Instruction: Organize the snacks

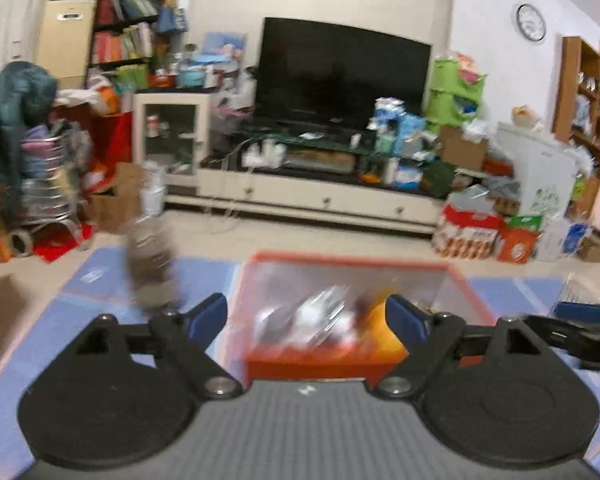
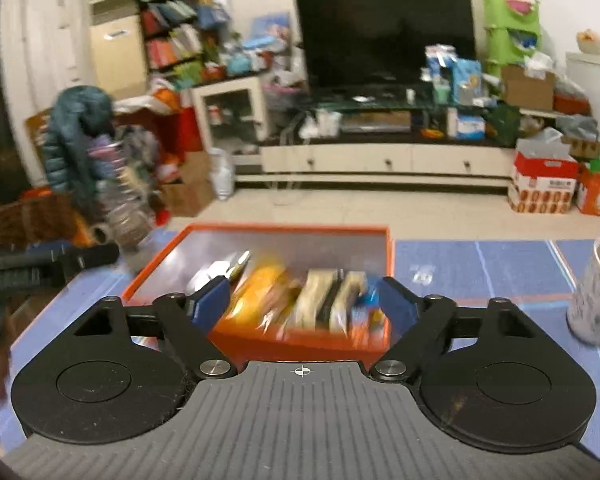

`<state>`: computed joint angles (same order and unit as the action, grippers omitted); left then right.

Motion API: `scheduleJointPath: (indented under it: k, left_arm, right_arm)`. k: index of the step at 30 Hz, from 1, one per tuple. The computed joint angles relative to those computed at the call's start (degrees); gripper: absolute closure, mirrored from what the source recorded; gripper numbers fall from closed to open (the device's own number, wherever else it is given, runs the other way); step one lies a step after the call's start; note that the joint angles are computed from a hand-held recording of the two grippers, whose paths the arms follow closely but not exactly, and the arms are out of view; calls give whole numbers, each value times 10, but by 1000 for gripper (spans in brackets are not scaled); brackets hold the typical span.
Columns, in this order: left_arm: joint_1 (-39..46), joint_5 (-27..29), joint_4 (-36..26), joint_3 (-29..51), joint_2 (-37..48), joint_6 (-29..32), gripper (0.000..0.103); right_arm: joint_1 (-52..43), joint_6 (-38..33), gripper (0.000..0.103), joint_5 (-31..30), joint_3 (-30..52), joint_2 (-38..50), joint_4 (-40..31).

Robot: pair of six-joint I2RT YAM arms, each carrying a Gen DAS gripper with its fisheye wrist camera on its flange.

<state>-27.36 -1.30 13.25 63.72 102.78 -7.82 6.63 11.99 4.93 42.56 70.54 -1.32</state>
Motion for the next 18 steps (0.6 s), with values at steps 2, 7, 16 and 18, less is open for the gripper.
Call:
scheduleJointPath:
  k: [2,7,16,18]
  left_arm:
    - [21,-5,12,-79,-45,-9,16]
    - [51,-38,6,-181,-94,-45,16]
    - [90,-27,24,-186,-75,-16,16]
    - [105,-9,14,-174,-62,-1,16]
  right_arm:
    - [20,-21,31,-23,-84,-64,10]
    - [100,162,31,15,-143,-75,-43]
    - [255,417,21,261,-34,126,-46]
    - [251,428,26,247,12,179,-74]
